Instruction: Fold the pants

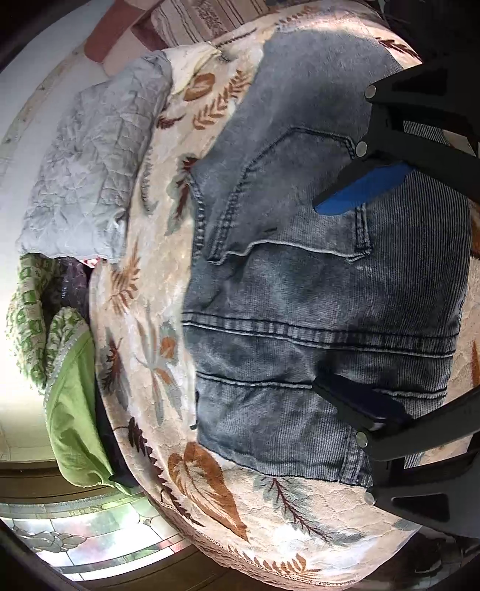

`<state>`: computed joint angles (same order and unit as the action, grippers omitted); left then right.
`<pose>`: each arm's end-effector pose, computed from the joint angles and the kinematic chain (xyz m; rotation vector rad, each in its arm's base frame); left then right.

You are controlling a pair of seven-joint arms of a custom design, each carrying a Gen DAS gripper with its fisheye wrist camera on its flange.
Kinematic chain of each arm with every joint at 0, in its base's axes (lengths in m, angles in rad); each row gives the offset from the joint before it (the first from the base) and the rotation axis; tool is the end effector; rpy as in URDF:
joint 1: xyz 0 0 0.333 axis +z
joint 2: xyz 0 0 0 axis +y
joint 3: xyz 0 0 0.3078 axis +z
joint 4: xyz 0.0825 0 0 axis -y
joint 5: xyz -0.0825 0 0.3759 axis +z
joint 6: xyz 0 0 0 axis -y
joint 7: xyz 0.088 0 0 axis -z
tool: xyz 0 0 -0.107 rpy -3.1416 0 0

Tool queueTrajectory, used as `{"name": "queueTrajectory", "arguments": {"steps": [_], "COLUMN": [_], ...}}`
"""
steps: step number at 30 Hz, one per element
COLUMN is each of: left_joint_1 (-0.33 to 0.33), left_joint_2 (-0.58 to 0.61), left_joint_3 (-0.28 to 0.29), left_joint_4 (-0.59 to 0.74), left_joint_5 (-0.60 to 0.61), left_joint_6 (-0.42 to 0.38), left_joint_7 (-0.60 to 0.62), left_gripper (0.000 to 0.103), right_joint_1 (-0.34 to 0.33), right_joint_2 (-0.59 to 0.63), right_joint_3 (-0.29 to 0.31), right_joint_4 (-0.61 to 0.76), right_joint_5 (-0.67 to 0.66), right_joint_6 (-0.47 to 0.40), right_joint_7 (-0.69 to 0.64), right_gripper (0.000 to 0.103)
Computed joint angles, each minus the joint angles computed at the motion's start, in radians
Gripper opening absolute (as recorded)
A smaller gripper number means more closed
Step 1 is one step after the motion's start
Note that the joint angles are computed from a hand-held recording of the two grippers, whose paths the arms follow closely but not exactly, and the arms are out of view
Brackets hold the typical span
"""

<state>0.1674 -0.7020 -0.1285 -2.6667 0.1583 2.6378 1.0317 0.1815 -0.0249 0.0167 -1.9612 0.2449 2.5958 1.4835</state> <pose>0.3796 0.0065 0.5216 -2.1774 1.3408 -0.6136 0.5796 0.1116 0.5543 -1.8693 1.6585 -0.3834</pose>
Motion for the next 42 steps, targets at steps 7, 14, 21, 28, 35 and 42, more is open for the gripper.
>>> {"name": "queueTrajectory", "arguments": {"steps": [7, 14, 21, 28, 35, 42], "left_joint_1": [-0.045, 0.073, 0.236, 0.374, 0.470, 0.435], "left_joint_2": [0.047, 0.055, -0.018, -0.089, -0.190, -0.159], "left_joint_3": [0.046, -0.064, -0.186, -0.297, -0.404, -0.390], "left_joint_4": [-0.025, -0.042, -0.078, -0.086, -0.085, -0.062], "left_joint_5": [-0.057, 0.055, 0.151, 0.241, 0.394, 0.498], "left_joint_6": [0.110, 0.167, 0.280, 0.243, 0.213, 0.182], "left_joint_7": [0.059, -0.055, -0.233, -0.434, -0.574, -0.605], "left_gripper": [0.088, 0.090, 0.090, 0.090, 0.090, 0.090], "right_joint_1": [0.055, 0.086, 0.154, 0.283, 0.378, 0.356], "right_joint_2": [-0.049, -0.126, -0.268, -0.309, -0.357, -0.364], "right_joint_3": [0.013, 0.043, 0.026, -0.108, -0.203, -0.197], "right_joint_4": [-0.094, -0.201, -0.399, -0.420, -0.442, -0.435], "right_joint_5": [0.216, 0.133, 0.138, 0.307, 0.681, 0.884], "right_joint_6": [-0.117, 0.079, 0.317, 0.269, 0.264, 0.224], "right_joint_7": [-0.109, 0.056, 0.095, -0.005, -0.245, -0.353], "right_gripper": [0.074, 0.074, 0.074, 0.076, 0.076, 0.077]}}
